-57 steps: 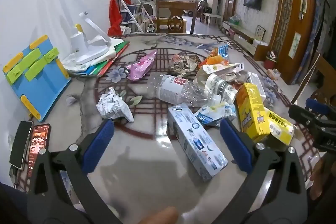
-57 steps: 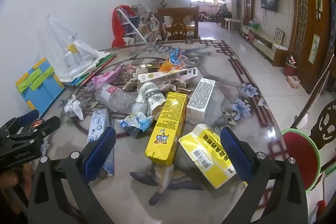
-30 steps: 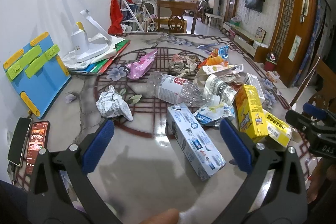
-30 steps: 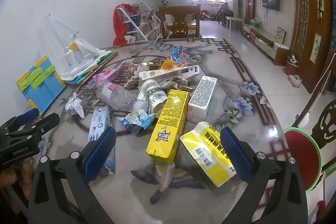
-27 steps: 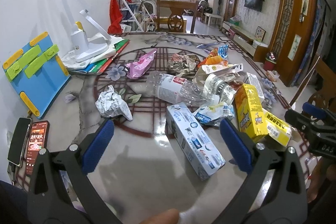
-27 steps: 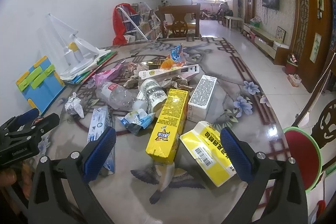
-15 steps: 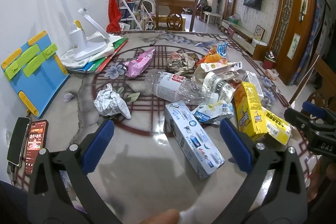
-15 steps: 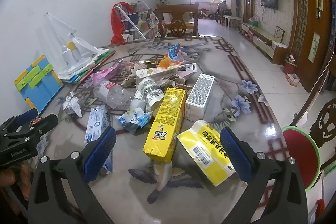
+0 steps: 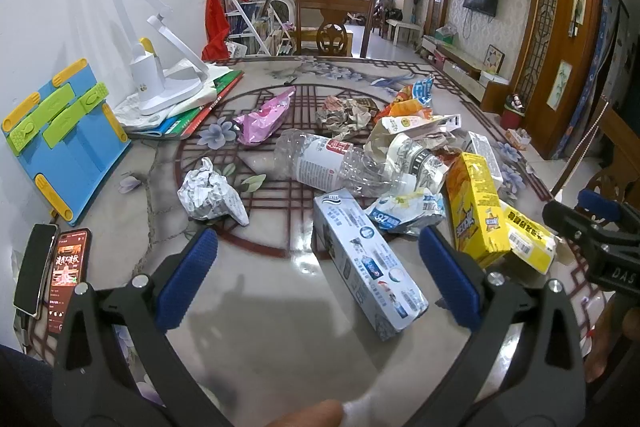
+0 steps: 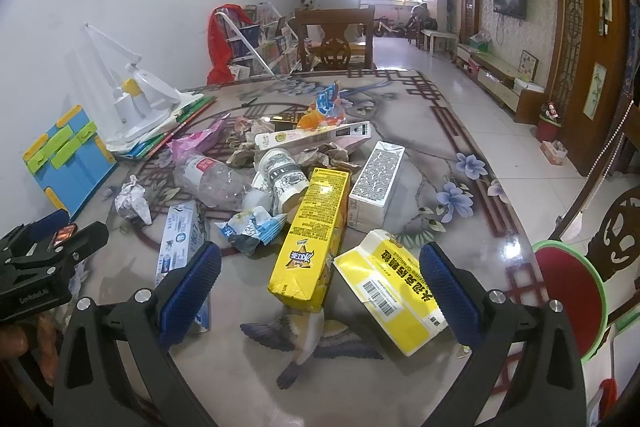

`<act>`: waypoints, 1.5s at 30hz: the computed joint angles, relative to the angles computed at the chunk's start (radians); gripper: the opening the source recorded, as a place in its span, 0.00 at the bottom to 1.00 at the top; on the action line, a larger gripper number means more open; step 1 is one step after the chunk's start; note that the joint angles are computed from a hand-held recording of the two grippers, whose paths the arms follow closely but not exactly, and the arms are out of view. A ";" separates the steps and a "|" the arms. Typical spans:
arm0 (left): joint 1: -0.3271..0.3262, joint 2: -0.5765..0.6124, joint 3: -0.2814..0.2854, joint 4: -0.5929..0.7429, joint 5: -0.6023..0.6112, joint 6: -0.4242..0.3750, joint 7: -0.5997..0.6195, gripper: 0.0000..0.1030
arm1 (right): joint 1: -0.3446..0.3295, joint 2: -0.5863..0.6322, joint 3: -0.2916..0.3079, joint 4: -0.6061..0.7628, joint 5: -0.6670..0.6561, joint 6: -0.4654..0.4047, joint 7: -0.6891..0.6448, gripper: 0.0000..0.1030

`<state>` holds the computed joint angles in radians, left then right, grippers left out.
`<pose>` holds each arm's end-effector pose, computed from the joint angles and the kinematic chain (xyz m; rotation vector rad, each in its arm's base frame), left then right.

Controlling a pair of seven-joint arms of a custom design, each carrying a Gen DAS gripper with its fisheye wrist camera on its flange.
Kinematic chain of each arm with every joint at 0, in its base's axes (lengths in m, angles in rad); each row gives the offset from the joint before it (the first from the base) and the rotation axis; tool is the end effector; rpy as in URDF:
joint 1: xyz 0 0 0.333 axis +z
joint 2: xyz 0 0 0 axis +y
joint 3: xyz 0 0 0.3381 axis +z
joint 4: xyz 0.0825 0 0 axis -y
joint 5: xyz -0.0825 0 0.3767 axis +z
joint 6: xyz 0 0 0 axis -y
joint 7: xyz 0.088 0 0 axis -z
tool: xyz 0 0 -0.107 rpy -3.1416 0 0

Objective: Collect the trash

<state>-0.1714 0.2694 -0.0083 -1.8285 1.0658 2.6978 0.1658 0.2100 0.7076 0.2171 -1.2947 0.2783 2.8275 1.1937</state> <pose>0.6451 -0.1465 0.4652 -1.9427 1.3251 -0.6691 0.7509 0.2636 0.4502 -1.9584 1.2117 -0.4287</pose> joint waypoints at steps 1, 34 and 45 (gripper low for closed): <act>0.002 0.000 0.000 0.000 -0.002 0.004 0.001 0.96 | 0.001 0.000 -0.001 0.000 0.000 0.000 0.000 0.93; 0.008 0.020 -0.004 -0.007 -0.087 0.042 0.067 0.96 | -0.002 0.002 -0.002 0.004 0.003 -0.008 -0.007 0.93; 0.024 0.037 -0.014 -0.013 -0.322 0.076 0.253 0.96 | 0.016 0.018 -0.017 0.042 -0.004 -0.062 0.015 0.93</act>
<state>-0.1477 0.3063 -0.0222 -1.8411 0.7435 2.7734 0.4184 0.2261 0.7258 0.2003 -1.2523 0.2748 2.7655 1.2082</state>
